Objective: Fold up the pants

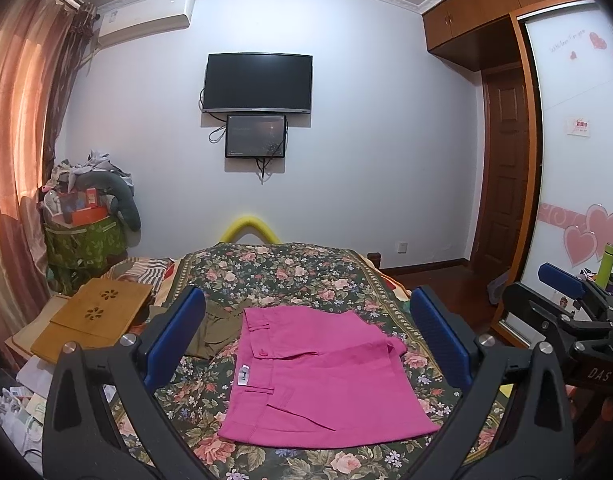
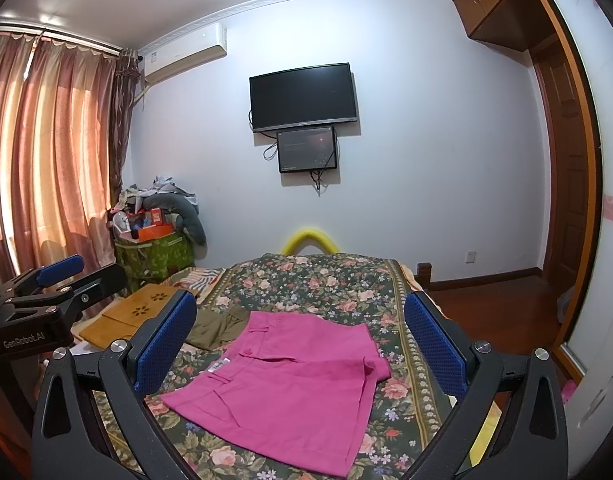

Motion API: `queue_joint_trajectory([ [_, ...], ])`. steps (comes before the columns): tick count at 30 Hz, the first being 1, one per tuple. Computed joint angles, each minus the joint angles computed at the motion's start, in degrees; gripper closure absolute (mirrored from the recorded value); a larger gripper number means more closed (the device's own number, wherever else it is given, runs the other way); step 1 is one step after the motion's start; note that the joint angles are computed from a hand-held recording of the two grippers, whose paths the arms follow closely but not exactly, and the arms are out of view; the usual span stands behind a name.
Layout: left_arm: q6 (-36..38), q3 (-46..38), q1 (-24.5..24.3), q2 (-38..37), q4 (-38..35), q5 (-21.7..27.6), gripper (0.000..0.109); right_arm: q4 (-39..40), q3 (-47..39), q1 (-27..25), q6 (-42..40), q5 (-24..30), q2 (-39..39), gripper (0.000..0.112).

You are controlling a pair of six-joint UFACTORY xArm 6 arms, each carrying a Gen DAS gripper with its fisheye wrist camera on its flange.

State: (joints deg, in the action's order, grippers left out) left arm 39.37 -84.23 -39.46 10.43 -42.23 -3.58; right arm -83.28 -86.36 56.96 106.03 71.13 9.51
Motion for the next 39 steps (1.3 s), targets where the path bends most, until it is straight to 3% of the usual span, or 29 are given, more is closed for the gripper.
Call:
queue_joint_trajectory([
  [22,-6.78,-0.06,0.25,1.23,6.21,-1.15,0.006,-0.06,0.07,0.23,-0.23,0.58,-0.19,0.009],
  [39,-7.29,-0.27,0.3,1.43,6.91,-0.9,0.006,0.19,0.54,0.09,0.23,0.82,-0.63,0.009],
])
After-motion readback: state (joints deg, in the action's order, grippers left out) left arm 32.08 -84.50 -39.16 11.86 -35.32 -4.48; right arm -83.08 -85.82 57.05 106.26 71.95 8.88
